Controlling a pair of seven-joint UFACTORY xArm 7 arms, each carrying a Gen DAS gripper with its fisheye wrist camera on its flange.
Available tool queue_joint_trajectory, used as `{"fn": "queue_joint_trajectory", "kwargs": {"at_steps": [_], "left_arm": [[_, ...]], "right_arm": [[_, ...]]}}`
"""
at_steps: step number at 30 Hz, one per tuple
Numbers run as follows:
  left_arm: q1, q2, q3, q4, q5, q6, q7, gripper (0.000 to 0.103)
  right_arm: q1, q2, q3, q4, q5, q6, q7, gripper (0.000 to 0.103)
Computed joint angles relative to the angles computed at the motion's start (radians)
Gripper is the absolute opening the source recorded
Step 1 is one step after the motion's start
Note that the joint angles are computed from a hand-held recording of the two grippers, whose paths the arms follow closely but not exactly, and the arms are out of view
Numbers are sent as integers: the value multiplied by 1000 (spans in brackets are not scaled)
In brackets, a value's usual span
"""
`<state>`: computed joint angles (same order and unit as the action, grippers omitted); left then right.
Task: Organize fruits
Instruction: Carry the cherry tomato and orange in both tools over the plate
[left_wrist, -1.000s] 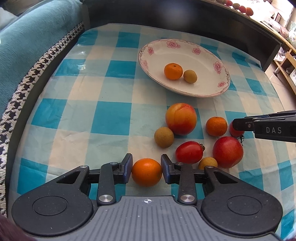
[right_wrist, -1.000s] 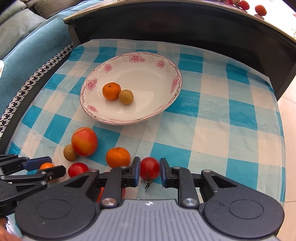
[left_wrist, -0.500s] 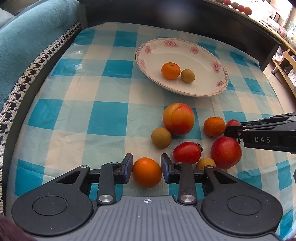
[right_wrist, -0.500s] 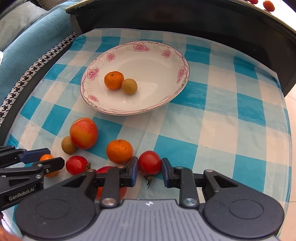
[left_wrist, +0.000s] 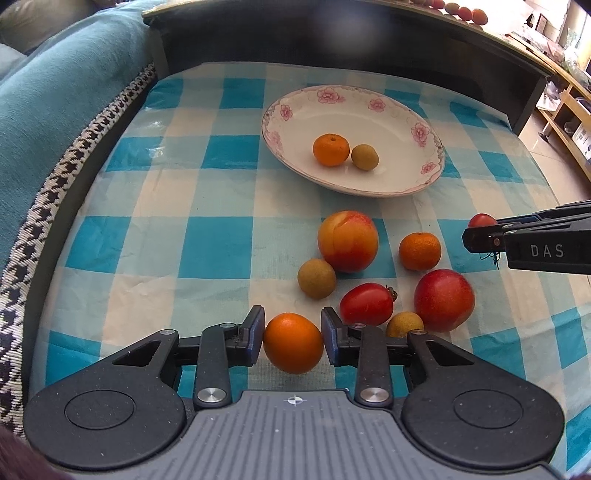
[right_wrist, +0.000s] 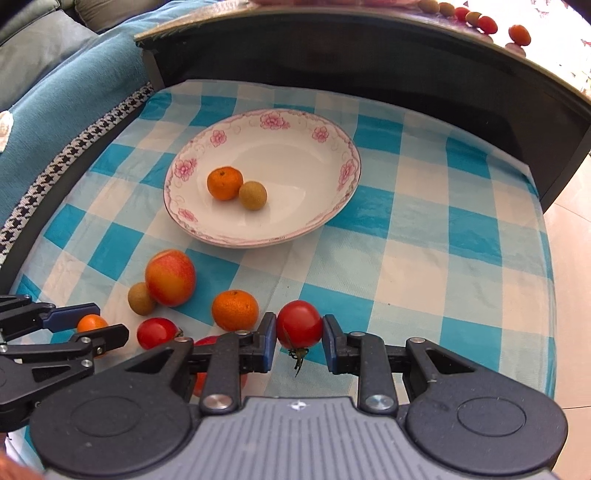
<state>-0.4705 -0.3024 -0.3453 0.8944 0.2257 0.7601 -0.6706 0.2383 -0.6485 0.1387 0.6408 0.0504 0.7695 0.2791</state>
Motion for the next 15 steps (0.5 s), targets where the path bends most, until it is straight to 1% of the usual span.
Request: {"fn": "queue_joint_trajectory", "kwargs": {"at_steps": [6, 11, 15], "left_arm": [[11, 30, 1, 53, 18, -11, -9, 41], [14, 102, -2, 141, 64, -26, -27, 41], [4, 166, 8, 214, 105, -36, -38, 41]], "right_arm": [[-8, 11, 2, 35, -8, -4, 4, 28], [-12, 56, 3, 77, -14, -26, 4, 28], [-14, 93, 0, 107, -19, -44, -6, 28]]}}
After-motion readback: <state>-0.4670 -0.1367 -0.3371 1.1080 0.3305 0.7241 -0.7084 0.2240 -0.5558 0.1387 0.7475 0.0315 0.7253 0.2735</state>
